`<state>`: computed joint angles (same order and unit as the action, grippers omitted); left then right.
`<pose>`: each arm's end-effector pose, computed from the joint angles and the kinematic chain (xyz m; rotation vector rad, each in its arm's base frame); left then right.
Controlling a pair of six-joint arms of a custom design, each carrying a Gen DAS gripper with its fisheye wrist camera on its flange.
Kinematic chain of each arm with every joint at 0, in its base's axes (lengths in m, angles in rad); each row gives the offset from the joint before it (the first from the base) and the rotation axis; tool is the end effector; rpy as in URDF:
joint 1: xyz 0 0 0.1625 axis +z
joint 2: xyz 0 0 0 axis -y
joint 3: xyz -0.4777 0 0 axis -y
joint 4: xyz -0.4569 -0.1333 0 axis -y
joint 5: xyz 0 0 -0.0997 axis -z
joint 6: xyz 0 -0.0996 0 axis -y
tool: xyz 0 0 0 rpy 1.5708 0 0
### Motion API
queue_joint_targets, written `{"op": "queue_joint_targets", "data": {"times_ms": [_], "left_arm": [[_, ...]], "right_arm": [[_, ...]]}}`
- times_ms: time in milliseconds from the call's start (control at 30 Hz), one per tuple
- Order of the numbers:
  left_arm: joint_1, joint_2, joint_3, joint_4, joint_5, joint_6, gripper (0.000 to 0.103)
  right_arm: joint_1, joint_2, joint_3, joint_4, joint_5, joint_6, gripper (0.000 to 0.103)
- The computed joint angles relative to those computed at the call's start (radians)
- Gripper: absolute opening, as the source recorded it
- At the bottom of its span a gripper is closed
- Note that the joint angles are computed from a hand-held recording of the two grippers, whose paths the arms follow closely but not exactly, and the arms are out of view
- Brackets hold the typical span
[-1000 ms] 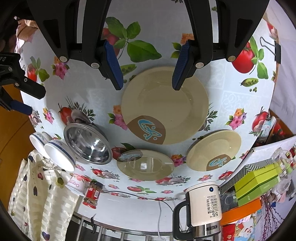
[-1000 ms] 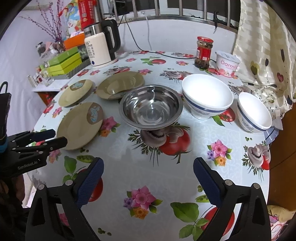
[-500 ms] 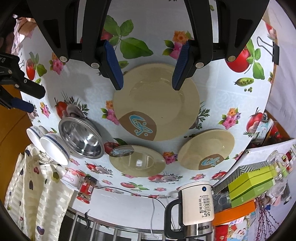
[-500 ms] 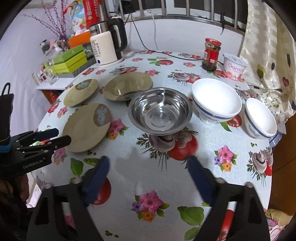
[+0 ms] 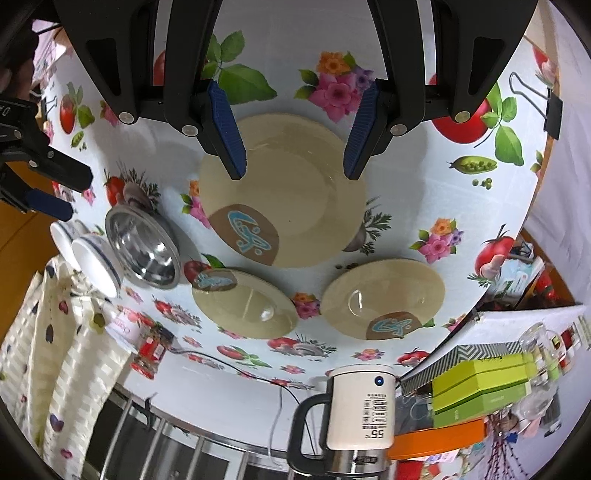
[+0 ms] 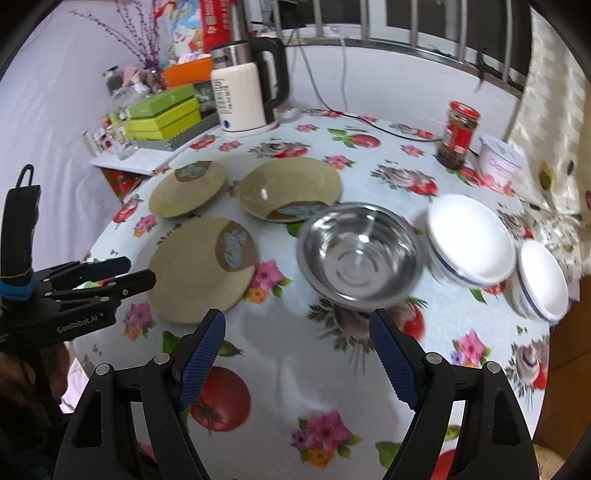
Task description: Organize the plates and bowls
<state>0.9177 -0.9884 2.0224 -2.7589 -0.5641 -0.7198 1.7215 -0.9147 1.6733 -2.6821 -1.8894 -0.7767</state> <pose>-0.1938 -0.6111 0.1315 -0.1733 2.2806 -0.9340 0.2134 -0.7254 0.1724 1.1445 -2.4625 0.3259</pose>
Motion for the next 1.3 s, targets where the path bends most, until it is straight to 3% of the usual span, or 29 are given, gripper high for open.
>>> {"op": "queue_joint_targets", "data": {"times_ms": [267,1300], "left_arm": [[0.009,-0.025,0.016,0.012,0.047,-0.031,0.056],[0.063,-0.056,0.004,0.024,0.103,-0.032,0.056]], "right_arm": [[0.021,0.039,-0.033,0.033,0.032,-0.017,0.082],[0.075,0.183,-0.181,0.117,0.066,-0.068,0.082]]}}
